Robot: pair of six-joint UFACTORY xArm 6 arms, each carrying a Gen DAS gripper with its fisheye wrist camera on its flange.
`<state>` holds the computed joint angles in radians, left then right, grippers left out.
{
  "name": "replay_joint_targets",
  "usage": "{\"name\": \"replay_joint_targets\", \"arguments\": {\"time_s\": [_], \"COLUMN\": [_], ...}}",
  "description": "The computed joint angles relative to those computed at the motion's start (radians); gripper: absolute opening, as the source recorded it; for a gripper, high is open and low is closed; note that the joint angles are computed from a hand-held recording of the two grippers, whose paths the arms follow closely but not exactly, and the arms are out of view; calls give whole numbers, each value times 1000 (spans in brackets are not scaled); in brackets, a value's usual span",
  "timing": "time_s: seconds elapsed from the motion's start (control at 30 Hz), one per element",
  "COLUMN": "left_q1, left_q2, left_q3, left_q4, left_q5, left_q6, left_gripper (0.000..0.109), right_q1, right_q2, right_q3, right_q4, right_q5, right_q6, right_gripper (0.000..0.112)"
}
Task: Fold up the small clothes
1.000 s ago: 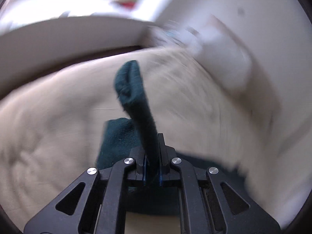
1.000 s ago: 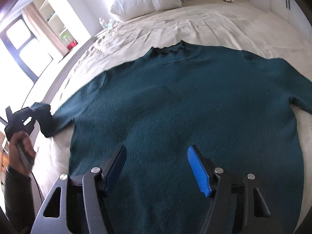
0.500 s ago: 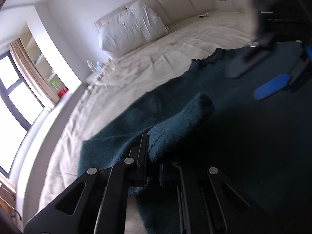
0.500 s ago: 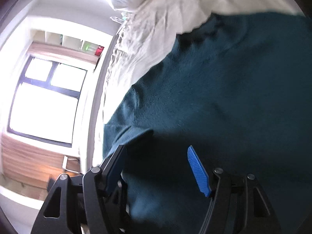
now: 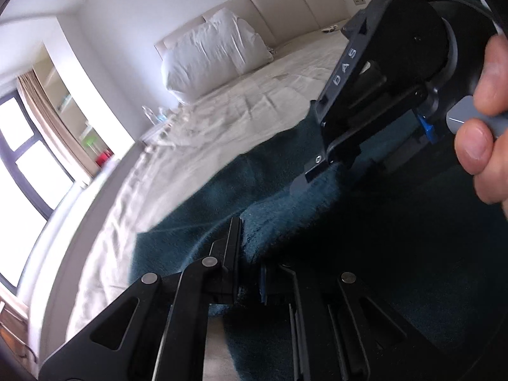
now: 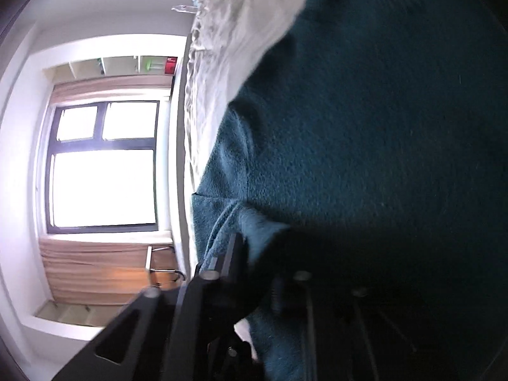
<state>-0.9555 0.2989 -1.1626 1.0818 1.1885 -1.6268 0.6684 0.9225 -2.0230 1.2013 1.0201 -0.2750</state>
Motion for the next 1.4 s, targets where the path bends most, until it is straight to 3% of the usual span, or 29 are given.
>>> {"name": "replay_joint_targets", "arguments": {"time_s": [0.2, 0.37, 0.53, 0.7, 0.87, 1.13, 1.23, 1.33, 1.4], "left_q1": [-32, -60, 69, 180, 272, 371, 417, 434, 434], "left_q2": [-111, -291, -510, -614, -591, -345, -251, -186, -170], "left_q3": [72, 227, 436, 499, 468, 301, 262, 243, 241], "left_q4": [20, 67, 34, 24, 28, -18, -120, -188, -154], "left_q5": [-94, -119, -253, -321, -413, -575, -647, -672, -679], "left_q6": [-72, -285, -469, -477, -448, -311, -189, -118, -147], "left_gripper": [13, 13, 12, 12, 12, 12, 12, 12, 12], "right_q1": [-24, -66, -123, -147, -160, -183, -191, -200, -210], "right_q2": [-31, -59, -74, -86, -96, -107, -111, -128, -140], "right_q3": [-19, -21, 15, 18, 32, 76, 89, 126, 144], "right_q4": [-97, -363, -439, -528, -597, -606, -606, -569, -499], "right_q5": [-82, -216, -261, -279, -285, -295, -290, -309, -280], "right_q6": [-1, 62, 94, 119, 136, 148, 142, 145, 107], "right_gripper": [9, 9, 9, 9, 9, 9, 11, 25, 42]}}
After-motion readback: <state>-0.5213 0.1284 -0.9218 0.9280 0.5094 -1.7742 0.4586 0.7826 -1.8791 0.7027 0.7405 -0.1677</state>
